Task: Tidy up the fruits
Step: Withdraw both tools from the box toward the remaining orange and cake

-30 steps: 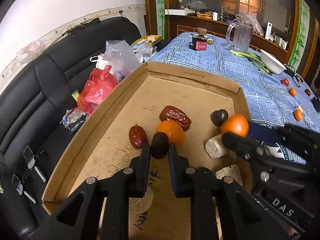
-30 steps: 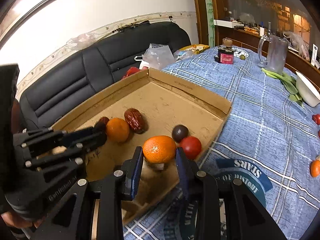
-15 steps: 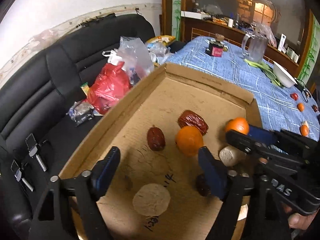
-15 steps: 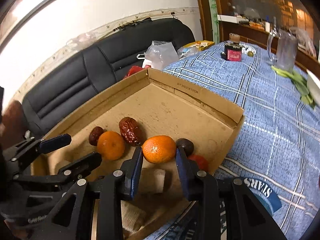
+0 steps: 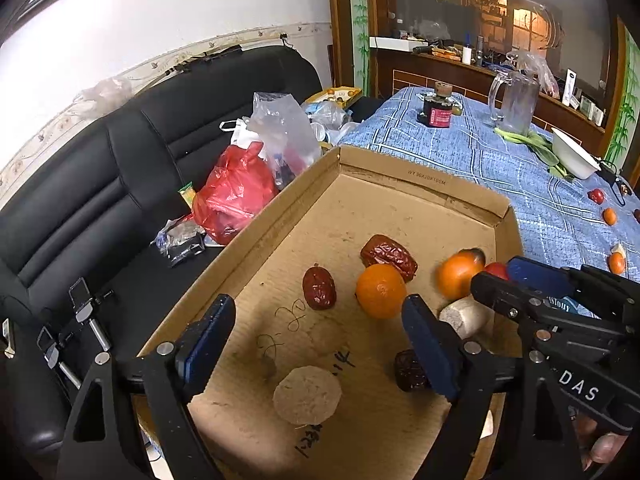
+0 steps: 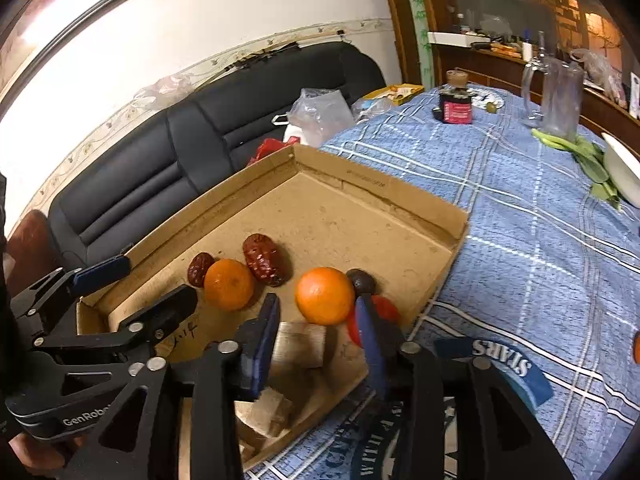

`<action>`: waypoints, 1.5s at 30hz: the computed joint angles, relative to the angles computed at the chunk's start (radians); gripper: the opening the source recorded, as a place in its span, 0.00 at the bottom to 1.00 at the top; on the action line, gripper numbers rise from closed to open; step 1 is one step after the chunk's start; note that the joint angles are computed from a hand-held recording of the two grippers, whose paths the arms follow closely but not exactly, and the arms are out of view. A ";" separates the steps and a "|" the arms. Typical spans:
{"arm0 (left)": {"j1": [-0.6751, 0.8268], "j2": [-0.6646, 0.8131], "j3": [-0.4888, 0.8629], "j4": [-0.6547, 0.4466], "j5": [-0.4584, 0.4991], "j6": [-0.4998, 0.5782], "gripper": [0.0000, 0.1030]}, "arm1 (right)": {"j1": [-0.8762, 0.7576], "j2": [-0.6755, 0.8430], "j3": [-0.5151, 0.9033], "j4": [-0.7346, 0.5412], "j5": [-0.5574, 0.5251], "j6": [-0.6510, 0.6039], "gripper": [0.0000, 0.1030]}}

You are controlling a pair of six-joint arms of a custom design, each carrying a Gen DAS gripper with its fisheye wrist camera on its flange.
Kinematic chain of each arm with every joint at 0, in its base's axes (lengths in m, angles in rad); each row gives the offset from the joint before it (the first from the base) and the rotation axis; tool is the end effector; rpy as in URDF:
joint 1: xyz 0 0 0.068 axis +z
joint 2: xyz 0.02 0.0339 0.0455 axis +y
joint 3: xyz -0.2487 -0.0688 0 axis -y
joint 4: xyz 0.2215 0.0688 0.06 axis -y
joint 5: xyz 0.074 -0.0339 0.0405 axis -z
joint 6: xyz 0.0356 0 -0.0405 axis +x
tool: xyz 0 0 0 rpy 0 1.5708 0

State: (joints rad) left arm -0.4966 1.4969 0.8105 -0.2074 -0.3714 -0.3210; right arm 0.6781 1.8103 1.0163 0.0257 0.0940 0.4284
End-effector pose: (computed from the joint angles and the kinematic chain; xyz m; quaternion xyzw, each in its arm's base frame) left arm 0.2507 -0.1212 0.1840 0.0202 0.9288 0.0301 0.3687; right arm 0.2791 0.2206 0.1631 -0.0963 0.9147 0.1682 0.3547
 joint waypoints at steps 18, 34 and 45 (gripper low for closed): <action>-0.285 0.127 0.157 0.002 -0.069 -0.065 0.86 | -0.032 -0.501 -0.391 -0.063 0.230 0.018 0.67; -0.450 0.484 0.580 -0.120 0.040 -0.058 0.86 | -0.735 -0.875 -0.683 -0.159 -0.179 -0.223 0.67; -0.477 0.796 1.028 -0.272 0.173 -0.025 0.86 | -0.982 -0.543 -0.569 -0.034 -0.251 -0.368 0.66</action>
